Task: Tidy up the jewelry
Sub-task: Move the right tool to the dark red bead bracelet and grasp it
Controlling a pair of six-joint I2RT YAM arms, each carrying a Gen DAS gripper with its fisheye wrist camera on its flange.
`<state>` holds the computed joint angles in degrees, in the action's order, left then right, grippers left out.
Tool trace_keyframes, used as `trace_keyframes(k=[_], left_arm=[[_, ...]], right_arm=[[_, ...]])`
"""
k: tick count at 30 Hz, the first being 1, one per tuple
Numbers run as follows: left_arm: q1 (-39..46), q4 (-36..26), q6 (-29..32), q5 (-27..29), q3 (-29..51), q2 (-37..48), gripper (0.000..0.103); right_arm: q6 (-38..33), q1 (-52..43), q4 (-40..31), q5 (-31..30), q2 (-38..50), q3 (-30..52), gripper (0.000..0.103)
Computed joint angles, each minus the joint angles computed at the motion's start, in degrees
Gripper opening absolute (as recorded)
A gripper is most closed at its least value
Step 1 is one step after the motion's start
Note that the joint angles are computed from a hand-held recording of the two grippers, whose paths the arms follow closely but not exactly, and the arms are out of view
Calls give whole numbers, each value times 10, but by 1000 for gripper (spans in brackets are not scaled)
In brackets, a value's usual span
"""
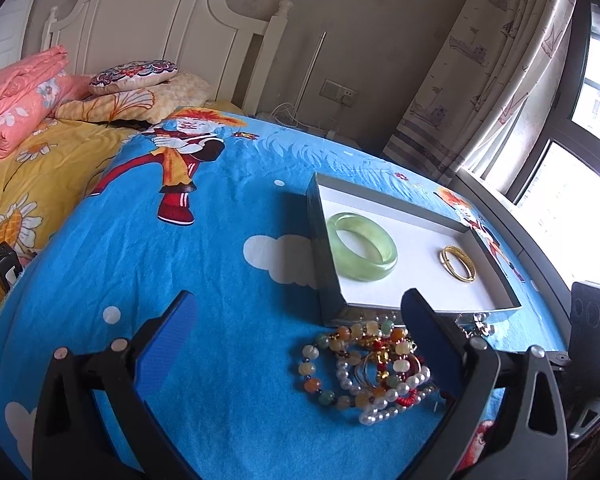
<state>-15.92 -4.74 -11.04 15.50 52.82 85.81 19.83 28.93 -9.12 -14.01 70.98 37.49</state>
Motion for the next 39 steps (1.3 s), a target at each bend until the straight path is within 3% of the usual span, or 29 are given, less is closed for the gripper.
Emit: trace_keyframes(k=[3,8,12,17,23,26,29,33,36,39], left_arm=[[1,4,0,2,-4,-3,101],[2,10,1,5,-8,-6,101],[1,14,1,3,-10,-6,101],[2,11,1,3,-9,-6,101],[1,13,2,5,-11,-8,101],[1,19,1,6,-16,-11,101],[3,23,1,9,-21,-16,101],[3,25,2,11,-22,-17,101],[3,27,6,13,-27,-21,101],[3,38,7,21,-40,-39,101]], right_arm=[[-14,-15,16,21,-89,-42,70],[-30,21,-113,201,-97,-8,69],[3,-2,-81,142,-108,-32,64],[37,38,-95,164,-55,21,64],[29,102,-110,210,42,91,63],[54,105,-132,220,93,125,52],[75,81,-111,189,87,107,46],[90,74,-123,200,84,108,41],[121,34,-85,118,69,87,41],[133,35,-93,147,65,91,41]])
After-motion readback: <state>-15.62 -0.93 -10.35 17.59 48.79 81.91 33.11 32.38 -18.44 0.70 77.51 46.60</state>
